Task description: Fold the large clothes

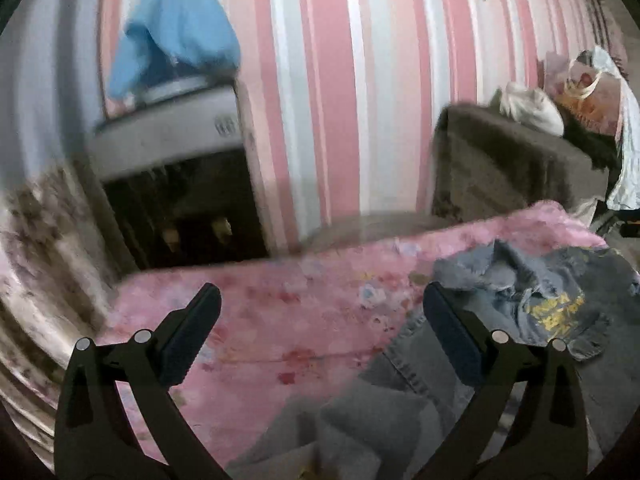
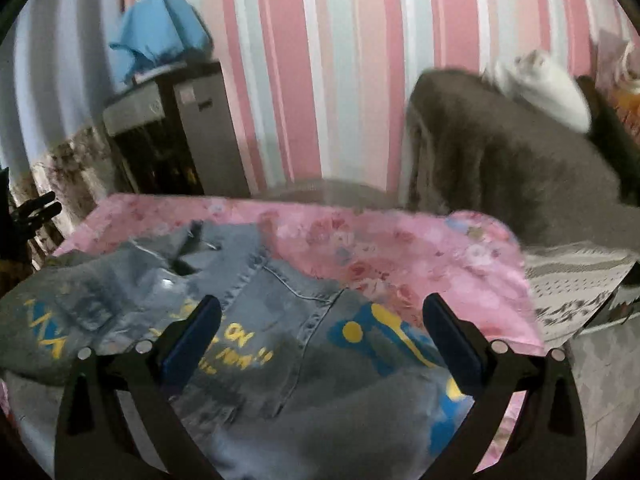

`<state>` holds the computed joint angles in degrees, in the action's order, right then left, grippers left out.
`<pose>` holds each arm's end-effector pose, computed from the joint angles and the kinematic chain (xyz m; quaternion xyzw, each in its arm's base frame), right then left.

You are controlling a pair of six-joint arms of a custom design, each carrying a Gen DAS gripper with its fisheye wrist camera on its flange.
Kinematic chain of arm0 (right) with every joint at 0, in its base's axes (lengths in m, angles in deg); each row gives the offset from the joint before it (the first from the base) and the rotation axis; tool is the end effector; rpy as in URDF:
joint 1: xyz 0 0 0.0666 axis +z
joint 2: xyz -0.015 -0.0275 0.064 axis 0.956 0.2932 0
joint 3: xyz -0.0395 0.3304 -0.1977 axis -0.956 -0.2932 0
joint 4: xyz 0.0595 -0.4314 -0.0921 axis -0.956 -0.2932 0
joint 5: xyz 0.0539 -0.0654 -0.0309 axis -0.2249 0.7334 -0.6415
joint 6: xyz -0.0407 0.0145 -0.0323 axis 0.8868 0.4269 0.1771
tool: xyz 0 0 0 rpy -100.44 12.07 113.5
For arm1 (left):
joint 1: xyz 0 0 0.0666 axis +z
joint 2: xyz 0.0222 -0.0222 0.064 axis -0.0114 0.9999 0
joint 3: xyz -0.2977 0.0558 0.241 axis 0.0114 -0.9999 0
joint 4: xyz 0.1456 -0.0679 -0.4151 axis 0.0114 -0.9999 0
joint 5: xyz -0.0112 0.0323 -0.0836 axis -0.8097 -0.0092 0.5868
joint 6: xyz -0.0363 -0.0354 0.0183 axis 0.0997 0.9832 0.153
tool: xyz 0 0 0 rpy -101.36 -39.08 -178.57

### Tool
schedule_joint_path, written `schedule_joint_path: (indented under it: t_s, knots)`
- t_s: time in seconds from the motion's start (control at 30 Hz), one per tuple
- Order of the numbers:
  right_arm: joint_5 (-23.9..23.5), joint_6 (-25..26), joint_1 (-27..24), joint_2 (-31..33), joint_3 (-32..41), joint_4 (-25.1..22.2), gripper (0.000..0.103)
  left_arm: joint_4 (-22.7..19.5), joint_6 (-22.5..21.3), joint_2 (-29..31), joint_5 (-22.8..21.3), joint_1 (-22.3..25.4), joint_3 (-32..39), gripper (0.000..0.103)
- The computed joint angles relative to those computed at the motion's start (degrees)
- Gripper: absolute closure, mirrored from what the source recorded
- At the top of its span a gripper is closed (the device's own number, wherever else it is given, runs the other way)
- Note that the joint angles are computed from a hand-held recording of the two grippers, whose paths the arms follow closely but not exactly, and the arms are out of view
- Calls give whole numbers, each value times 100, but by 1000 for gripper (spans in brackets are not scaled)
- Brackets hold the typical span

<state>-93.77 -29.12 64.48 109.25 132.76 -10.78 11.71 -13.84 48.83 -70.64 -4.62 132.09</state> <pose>0.4563 -0.0579 0.5262 0.0051 0.8888 0.1035 0.4464 0.5290 -0.0423 0.5516 0.1464 0.8562 -0.0356 0.4943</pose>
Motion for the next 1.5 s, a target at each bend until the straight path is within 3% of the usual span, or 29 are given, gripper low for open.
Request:
schedule_joint_path:
  t_s: [0.17,0.23,0.33,0.43,0.47,0.5,0.53,0.6,0.67,0.8,0.97,1.07,1.13,1.23,1.33,1.37,1.4,1.5]
  knots:
    - [179,-52,202,597,365,-349,2,-1477,-243,1115,-621,-346,1018,3]
    - [428,32,314,778,489,-500,2,-1572,-359,1274,-663,-447,1160,5]
    - [481,82,402,1002,589,-707,2,-2070,-714,1614,-537,-654,1503,4]
    - [525,241,486,1142,618,-922,3,-2068,-980,1672,-772,-836,1333,6]
    - [421,319,497,1221,665,-1086,10,-2060,-960,1687,-802,-851,1277,13]
    - [414,395,525,1300,716,-1252,40,-2074,-904,1705,-742,-851,1248,21]
    - [647,466,581,1276,663,-1217,57,-2096,-844,1732,-611,-836,1218,28]
    - [478,489,567,1187,602,-1097,86,-2046,-827,1681,-345,-810,1114,61]
    - [489,506,579,1075,576,-926,92,-1750,-943,1507,-437,-862,905,85]
    - [526,483,602,875,745,-382,93,-1115,-744,1278,-547,-752,856,91]
    - [1073,646,871,1197,1415,165,93,-768,-450,1564,-803,-548,1717,90]
    - [1262,594,945,1683,1983,37,92,-750,-488,1981,-1166,-580,2363,89]
    - [1303,546,967,2080,2361,-314,86,-1022,-500,2457,-1433,-618,2955,85]
    - [1239,423,906,2221,2424,-532,40,-1408,-507,2982,-1789,-686,3424,73]
    - [972,325,711,1535,1708,-151,36,-1193,-560,2794,-1919,-682,2997,58]
    - [954,323,610,1203,1383,-7,33,-1084,-584,2665,-1887,-666,2833,36]
    - [956,303,527,975,1149,86,31,-886,-627,2470,-1867,-655,2594,25]
    - [805,128,82,33,255,106,29,-472,-744,1763,-1679,-527,1892,14]
